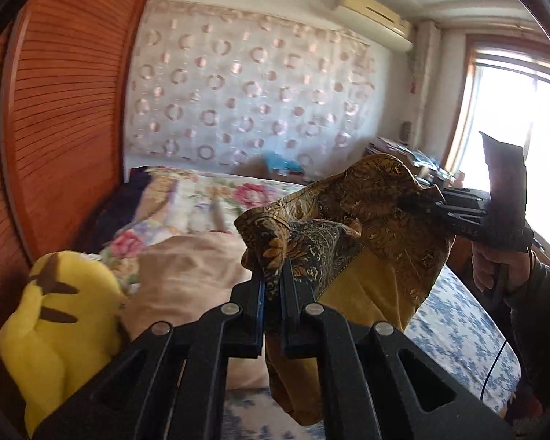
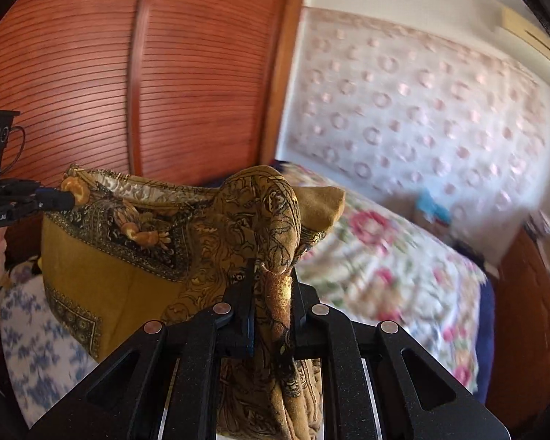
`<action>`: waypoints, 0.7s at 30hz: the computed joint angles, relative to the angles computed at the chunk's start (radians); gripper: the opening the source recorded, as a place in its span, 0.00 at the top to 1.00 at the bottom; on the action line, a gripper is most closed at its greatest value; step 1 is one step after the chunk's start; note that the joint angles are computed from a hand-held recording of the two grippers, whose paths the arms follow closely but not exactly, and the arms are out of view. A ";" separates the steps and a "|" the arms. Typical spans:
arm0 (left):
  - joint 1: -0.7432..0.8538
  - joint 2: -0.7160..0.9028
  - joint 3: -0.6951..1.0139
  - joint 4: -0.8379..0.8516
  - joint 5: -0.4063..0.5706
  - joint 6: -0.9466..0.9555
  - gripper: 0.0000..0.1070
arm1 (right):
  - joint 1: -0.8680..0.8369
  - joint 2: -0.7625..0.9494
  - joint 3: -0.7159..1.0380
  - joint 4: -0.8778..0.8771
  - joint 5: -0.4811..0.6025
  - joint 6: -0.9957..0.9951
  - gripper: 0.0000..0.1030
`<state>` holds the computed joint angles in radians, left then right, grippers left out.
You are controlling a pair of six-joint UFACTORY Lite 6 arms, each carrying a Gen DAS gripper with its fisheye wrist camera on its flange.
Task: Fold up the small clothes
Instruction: 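Lift the folded gold bundle with both grippers and carry it toward the yellow plush toy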
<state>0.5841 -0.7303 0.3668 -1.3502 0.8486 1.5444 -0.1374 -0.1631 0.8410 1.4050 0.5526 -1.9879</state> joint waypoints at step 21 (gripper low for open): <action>0.298 0.495 -0.095 -0.224 -0.033 0.545 0.97 | 0.653 1.263 1.539 -1.151 -0.084 1.171 0.93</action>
<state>0.8818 -0.2349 0.2714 -1.5742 0.8153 2.0898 0.5155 1.1002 2.3798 0.2541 0.4681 -0.8167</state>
